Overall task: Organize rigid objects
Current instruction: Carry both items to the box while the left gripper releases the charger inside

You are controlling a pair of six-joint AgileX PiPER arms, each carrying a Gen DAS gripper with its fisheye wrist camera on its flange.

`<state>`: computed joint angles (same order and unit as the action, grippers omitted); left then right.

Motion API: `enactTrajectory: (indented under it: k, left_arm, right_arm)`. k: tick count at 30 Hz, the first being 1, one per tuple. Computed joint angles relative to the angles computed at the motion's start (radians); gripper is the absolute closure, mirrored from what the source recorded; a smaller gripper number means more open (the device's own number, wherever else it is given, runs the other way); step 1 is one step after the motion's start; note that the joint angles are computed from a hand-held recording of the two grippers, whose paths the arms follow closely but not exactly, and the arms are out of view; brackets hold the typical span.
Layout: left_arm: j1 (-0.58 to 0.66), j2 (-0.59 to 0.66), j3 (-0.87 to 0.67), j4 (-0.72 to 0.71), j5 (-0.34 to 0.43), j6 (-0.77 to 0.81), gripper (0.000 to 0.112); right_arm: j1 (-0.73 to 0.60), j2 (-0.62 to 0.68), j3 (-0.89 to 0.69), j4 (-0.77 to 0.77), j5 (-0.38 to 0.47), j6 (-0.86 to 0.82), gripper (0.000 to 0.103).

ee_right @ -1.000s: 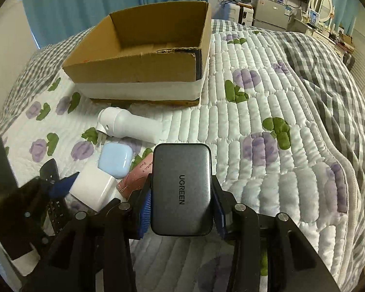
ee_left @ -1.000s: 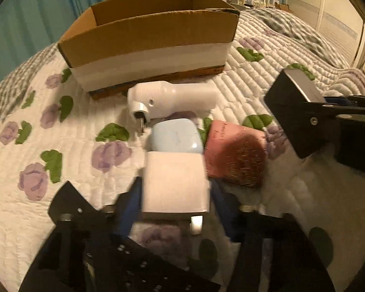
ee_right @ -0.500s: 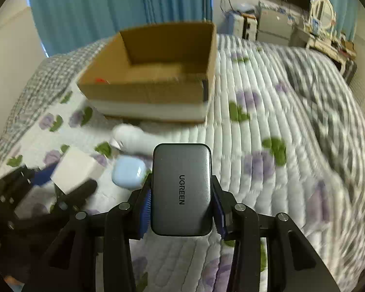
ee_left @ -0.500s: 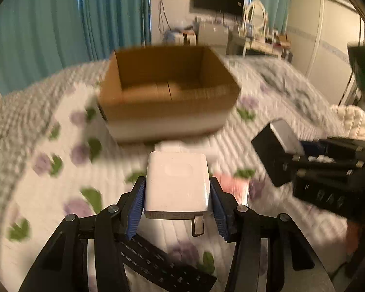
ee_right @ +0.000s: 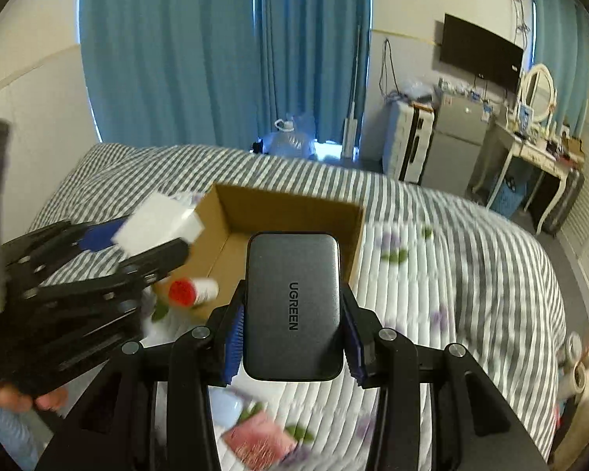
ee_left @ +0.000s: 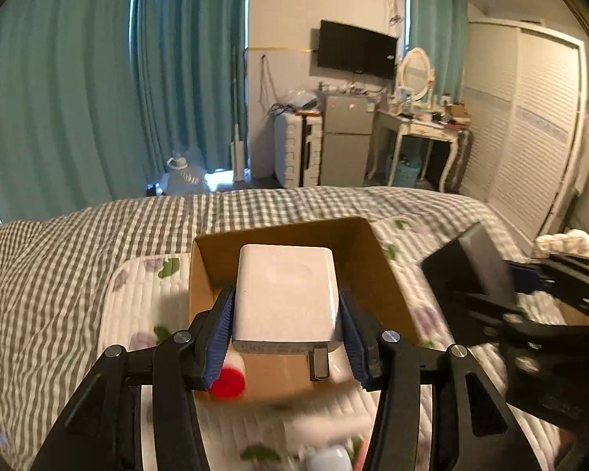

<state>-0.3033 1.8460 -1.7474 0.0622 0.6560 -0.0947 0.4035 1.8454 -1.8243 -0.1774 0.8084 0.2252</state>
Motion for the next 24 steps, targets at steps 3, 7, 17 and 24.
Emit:
enactTrajectory:
  k: [3, 7, 17, 24]
  left_arm:
    - [0.012, 0.140, -0.152, 0.000, 0.042, 0.018, 0.061]
    - [0.022, 0.272, -0.264, 0.011, 0.076, 0.011, 0.061]
    - [0.018, 0.396, -0.363, 0.045, 0.142, -0.038, 0.060]
    - [0.009, 0.377, -0.334, 0.048, 0.133, -0.049, 0.045]
  right_arm:
    - [-0.027, 0.098, -0.131, 0.031, 0.030, -0.041, 0.062]
    - [-0.065, 0.252, -0.324, 0.083, 0.092, -0.093, 0.062]
    - [-0.110, 0.433, -0.502, 0.166, 0.133, -0.168, 0.062]
    - [-0.130, 0.421, -0.473, 0.202, 0.110, -0.162, 0.062]
